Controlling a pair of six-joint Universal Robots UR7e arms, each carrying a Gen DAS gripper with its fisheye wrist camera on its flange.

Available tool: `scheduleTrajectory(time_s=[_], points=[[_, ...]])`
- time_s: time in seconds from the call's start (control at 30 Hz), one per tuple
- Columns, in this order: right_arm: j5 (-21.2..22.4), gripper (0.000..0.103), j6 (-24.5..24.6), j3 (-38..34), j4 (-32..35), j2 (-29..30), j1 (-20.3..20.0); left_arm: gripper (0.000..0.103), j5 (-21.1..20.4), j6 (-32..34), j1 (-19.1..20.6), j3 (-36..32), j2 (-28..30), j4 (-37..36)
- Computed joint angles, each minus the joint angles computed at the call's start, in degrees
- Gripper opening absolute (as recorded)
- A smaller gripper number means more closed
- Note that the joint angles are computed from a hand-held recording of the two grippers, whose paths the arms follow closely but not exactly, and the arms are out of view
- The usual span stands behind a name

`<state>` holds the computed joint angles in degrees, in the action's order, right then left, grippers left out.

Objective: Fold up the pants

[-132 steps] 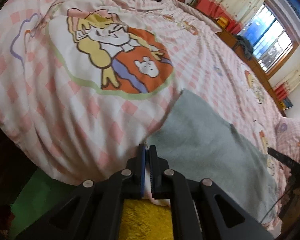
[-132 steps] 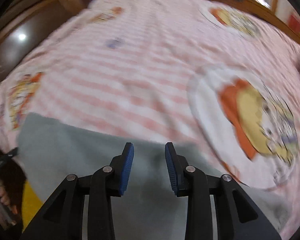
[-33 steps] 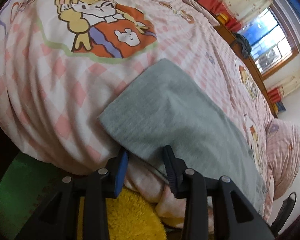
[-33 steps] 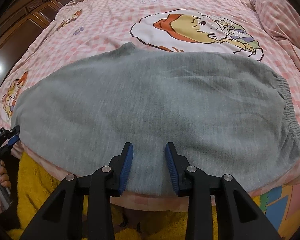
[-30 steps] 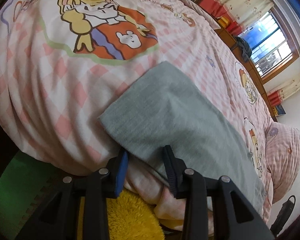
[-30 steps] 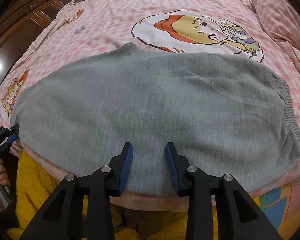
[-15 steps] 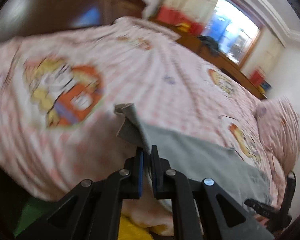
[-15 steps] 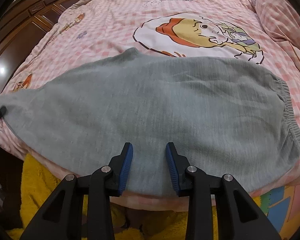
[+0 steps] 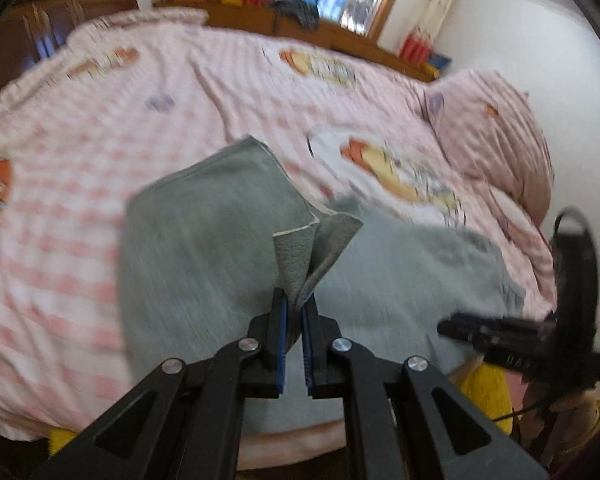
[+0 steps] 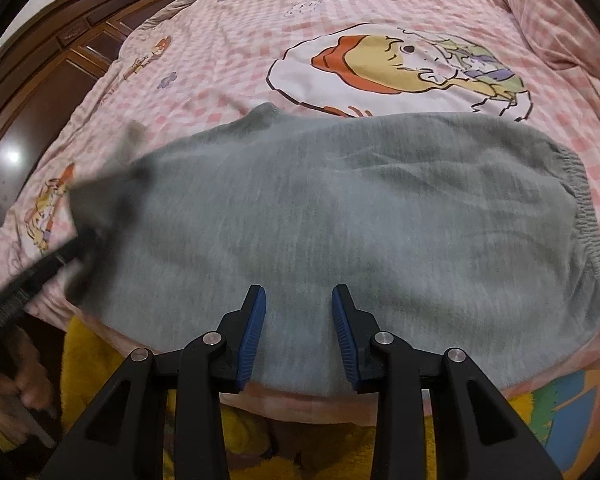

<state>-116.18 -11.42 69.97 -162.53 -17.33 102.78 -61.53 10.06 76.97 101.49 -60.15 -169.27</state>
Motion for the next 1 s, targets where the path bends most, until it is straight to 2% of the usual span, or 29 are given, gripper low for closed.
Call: scheduleTrajectory(time_s=[0.17, 0.27, 0.4, 0.47, 0.57, 0.63, 0.73, 0.83, 0.9, 1.0], points=[[5.3, 0.036, 3.0, -4.1, 6.7, 0.9, -0.7, 0.007, 1.9, -0.2, 0.3, -0.6, 1.7, 2.9], [9.6, 0.047, 5.2, -8.9, 11.7, 2.7, -0.7, 0.007, 0.9, -0.5, 0.6, -0.1, 1.3, 2.8], [16.3, 0.050, 6.9, -18.9, 20.5, 7.0, -0.3, 0.007, 1.3, 0.6, 0.4, 1.1, 0.5, 2.0], [18.1, 0.051, 7.5, -24.5, 25.3, 9.8, 0.1, 0.007, 1.6, 0.9, 0.3, 1.4, 0.5, 1.8], [18.6, 0.051, 7.5, -32.5, 31.4, 14.1, 0.9, 0.007, 1.4, 0.9, 0.4, 1.7, 0.3, 1.7], [17.4, 0.051, 7.3, -38.5, 35.9, 17.5, 1.6, 0.007, 0.9, 0.6, 0.5, 1.8, 0.0, 1.7], [17.8, 0.051, 7.5, -43.3, 39.3, 20.4, 1.8, 0.007, 0.3, 0.3, 0.8, 1.8, -0.2, 1.9], [18.4, 0.051, 8.1, -44.2, 38.8, 21.4, 1.9, 0.007, 0.1, 0.3, 0.8, 1.9, -0.3, 1.9], [18.9, 0.045, 8.2, -44.4, 38.2, 21.7, 2.0, 0.007, 0.0, 0.3, 0.8, 1.9, -0.3, 1.8], [18.0, 0.022, 7.3, -45.3, 38.0, 22.2, 2.4, 0.007, -0.2, 0.4, 0.8, 2.3, -0.6, 1.5]])
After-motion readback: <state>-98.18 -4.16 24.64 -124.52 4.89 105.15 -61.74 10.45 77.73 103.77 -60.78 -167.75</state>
